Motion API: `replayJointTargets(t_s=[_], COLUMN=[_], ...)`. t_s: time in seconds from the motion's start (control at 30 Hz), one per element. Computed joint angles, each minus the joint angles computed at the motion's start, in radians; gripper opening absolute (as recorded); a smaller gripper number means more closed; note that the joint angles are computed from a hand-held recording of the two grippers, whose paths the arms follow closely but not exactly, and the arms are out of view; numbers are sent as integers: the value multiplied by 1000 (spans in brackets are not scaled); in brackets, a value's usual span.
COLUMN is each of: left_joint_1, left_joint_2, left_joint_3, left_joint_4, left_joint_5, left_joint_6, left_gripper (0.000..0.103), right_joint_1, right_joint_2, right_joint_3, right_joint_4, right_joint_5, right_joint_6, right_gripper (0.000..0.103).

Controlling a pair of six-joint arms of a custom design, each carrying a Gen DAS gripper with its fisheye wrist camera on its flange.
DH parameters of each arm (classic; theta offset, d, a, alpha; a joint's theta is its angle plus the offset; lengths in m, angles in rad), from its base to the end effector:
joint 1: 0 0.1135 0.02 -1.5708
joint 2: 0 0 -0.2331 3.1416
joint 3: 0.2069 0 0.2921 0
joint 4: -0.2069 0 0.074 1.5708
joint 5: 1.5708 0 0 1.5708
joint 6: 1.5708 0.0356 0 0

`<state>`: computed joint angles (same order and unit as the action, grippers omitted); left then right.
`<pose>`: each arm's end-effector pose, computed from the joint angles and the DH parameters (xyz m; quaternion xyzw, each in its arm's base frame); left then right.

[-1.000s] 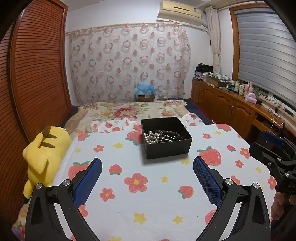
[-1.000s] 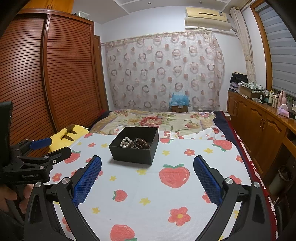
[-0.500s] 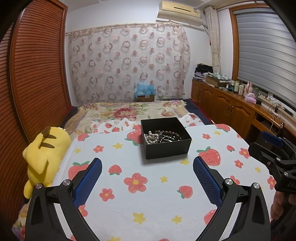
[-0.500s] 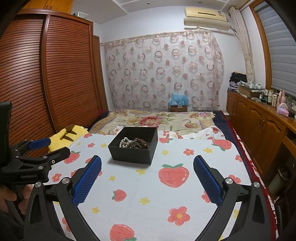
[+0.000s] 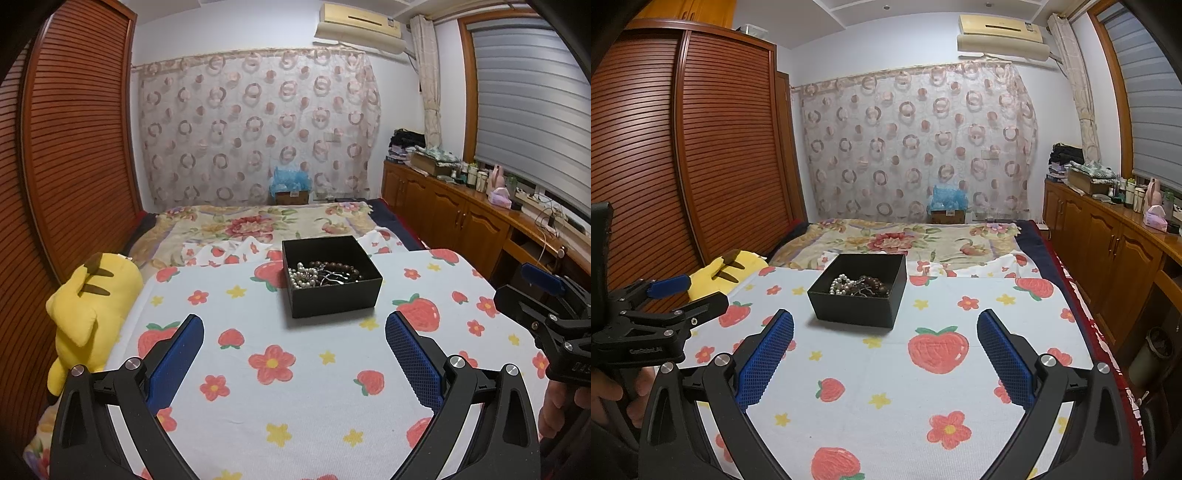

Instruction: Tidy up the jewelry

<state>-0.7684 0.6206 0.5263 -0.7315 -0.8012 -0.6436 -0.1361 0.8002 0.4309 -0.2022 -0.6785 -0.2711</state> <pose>0.1526 -0.1120 0.2093 -0.0882 0.8649 0.0590 0.4907 0.2323 -0.0093 0.1785 -0.2149 0.8151 0.1947 0.5015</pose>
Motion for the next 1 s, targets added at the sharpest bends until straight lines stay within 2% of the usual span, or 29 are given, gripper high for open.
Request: replayJointTargets(t_s=[1.0], left_joint_1=[-18], left_joint_2=[1], left_joint_3=[10], left_joint_4=[-6], left_joint_5=[-19], left_joint_6=[-5], left_gripper=[95], right_joint_1=[-11], right_joint_2=[8], right_joint_3=[5], right_joint_4=[6], right_joint_5=[-7], right_joint_6=[1], right_gripper=[100])
